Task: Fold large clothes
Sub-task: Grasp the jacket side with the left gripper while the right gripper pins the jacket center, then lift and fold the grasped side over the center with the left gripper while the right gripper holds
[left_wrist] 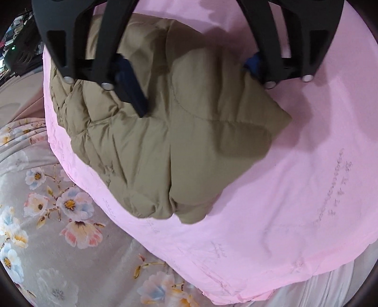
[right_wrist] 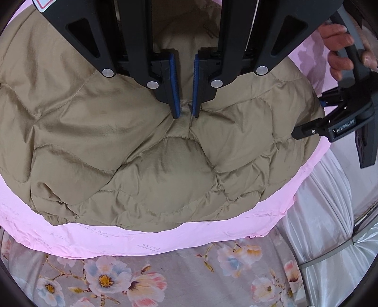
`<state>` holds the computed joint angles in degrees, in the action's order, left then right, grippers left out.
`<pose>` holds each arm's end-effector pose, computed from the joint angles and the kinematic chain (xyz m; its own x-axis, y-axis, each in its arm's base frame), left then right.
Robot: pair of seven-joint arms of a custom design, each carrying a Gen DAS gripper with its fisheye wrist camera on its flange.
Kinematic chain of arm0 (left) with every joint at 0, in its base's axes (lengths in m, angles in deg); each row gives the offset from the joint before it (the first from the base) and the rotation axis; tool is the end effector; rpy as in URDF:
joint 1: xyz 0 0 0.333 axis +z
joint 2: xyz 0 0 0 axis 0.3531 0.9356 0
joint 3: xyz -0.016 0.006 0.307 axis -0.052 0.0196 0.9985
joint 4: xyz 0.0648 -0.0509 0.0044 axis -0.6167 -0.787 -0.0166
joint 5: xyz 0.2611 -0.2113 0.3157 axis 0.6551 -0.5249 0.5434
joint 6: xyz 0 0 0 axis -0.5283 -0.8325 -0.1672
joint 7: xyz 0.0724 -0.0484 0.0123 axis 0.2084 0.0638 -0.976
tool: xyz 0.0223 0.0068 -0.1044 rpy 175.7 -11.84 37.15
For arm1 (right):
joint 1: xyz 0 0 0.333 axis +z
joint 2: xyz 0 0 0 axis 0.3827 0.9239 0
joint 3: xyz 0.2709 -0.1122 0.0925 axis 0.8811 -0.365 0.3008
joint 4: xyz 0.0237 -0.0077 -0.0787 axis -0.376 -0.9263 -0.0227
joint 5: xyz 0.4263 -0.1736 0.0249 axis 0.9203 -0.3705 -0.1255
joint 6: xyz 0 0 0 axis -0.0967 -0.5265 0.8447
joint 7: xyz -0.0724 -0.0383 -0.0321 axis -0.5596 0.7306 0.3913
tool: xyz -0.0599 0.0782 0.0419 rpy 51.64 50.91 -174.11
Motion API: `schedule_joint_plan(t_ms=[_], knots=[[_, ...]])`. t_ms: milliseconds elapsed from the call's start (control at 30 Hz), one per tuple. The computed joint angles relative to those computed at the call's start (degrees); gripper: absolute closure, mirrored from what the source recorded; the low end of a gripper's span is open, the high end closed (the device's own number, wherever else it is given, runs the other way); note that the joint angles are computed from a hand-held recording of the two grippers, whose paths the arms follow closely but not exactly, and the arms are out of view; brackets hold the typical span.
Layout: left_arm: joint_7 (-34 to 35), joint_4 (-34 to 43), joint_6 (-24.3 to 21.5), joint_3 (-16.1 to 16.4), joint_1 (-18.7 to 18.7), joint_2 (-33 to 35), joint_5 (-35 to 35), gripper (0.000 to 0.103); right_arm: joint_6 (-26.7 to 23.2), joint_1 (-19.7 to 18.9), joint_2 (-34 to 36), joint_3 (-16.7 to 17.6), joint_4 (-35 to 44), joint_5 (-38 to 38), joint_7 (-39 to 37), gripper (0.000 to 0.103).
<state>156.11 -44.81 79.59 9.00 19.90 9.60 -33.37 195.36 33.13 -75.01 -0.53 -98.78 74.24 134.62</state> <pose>0.6924 -0.1054 0.4993 0.0496 -0.9110 0.4094 -0.8550 -0.2505 -0.4541 0.6258 0.1140 0.4565 -0.0763 -0.9422 -0.3262 -0.7711 0.2632 -0.5798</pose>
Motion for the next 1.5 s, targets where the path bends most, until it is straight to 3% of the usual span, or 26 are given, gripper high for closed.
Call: schedule_joint_plan(t_ms=[100, 200, 433, 667, 833, 967, 1100, 1167, 1333, 1500], knots=[[3.8, -0.1, 1.2, -0.3, 0.0, -1.5, -1.3, 0.078, 0.2, 0.0, 0.2, 0.1, 0.0, -0.1, 0.4, 0.089], [9.5, -0.7, 3.1, -0.8, -0.6, -3.9, -4.8, 0.086, 0.2, 0.0, 0.3, 0.1, 0.1, -0.2, 0.6, 0.089], [20.1, 0.6, 5.2, -1.8, -4.9, -7.0, -8.6, 0.088, -1.5, -0.2, -0.3, -0.2, 0.4, 1.2, 0.6, 0.089], [21.5, 3.1, 4.9, -2.4, -7.7, -6.5, -5.7, 0.088, -7.7, 1.4, -9.5, -2.3, -5.5, 9.4, -3.7, 0.089], [23.2, 3.3, 4.2, -2.8, -8.7, -6.4, -6.5, 0.088, -8.4, 2.1, -8.8, -2.2, -5.9, 10.9, -5.2, 0.089], [26.6, 2.8, 2.9, -3.4, -9.9, -7.1, -7.7, 0.088, -5.7, 3.9, -7.5, -3.6, -6.4, 20.0, -11.5, 0.091], [29.9, 2.2, 1.8, -4.2, -11.7, -7.6, -8.3, 0.088, -8.8, 3.5, -9.8, -5.3, -7.3, 27.7, -16.0, 0.092], [31.2, 2.1, 0.9, -4.6, -12.6, -7.5, -8.4, 0.088, -8.2, 2.0, -13.0, -4.9, -9.6, 26.1, -14.5, 0.092], [31.7, 2.8, -2.0, -5.6, -14.2, -5.6, -7.3, 0.088, -7.7, -5.3, -20.7, -2.2, -15.5, 9.7, -1.0, 0.091], [28.8, 3.6, -3.8, -6.7, -15.5, -2.4, -2.6, 0.088, -8.3, -9.8, -27.2, -2.0, -20.5, -0.6, 8.4, 0.089]])
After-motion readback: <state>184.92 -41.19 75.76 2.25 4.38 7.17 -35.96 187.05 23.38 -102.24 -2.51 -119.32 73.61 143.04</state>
